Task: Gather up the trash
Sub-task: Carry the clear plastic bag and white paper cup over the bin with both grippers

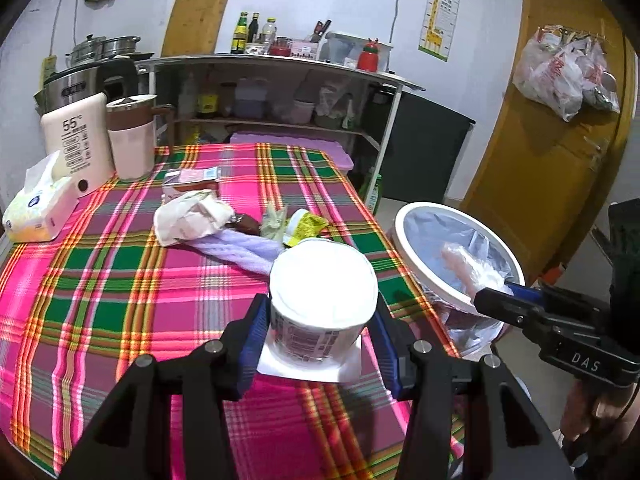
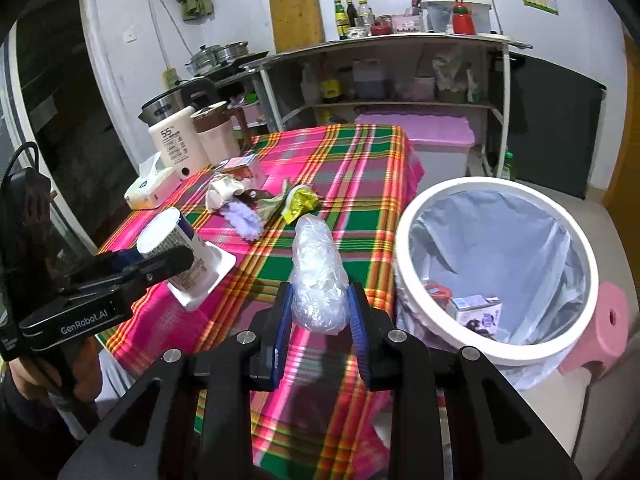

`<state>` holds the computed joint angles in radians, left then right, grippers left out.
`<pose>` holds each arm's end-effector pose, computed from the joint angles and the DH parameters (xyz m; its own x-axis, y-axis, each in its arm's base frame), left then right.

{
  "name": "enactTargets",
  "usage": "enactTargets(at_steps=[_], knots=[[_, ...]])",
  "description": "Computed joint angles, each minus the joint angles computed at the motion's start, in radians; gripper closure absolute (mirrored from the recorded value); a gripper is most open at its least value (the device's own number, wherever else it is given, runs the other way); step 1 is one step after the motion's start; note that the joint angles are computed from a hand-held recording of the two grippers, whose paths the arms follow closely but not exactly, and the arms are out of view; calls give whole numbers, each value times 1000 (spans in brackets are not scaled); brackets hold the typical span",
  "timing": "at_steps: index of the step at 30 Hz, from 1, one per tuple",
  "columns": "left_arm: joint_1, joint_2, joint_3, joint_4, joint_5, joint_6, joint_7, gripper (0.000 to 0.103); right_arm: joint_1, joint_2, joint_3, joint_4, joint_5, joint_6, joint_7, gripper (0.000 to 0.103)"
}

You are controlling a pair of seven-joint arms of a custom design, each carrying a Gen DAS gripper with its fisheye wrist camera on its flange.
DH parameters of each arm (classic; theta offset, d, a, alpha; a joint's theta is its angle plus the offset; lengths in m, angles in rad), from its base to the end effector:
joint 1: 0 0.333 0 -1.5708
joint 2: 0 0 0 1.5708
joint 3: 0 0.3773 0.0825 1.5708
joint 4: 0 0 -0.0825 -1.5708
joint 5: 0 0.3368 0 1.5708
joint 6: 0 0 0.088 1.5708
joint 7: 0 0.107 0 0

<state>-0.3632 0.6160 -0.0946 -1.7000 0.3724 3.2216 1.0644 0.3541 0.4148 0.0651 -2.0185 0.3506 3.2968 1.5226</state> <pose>0.6409 -0.3352 0.4272 -0.3638 -0.9144 0.1774 -0.6337 0.1033 -0.7666 0.6041 0.2234 0.4357 0.1698 -0.9621 -0.2136 -0.6892 0.0390 -0.7235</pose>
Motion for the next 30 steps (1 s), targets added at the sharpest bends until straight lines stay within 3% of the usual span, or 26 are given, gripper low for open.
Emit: enactTargets(at_steps=[15, 20, 30], knots=[[60, 139, -199, 239, -29, -127, 169, 52, 46, -34, -125, -70, 57, 27, 35, 74], [50, 196, -241, 342, -64, -178, 246, 52, 74, -34, -184, -82, 80, 25, 49, 74], [-6, 322, -285, 587, -161, -320, 405, 52, 68, -24, -234, -90, 93, 8, 69, 74]])
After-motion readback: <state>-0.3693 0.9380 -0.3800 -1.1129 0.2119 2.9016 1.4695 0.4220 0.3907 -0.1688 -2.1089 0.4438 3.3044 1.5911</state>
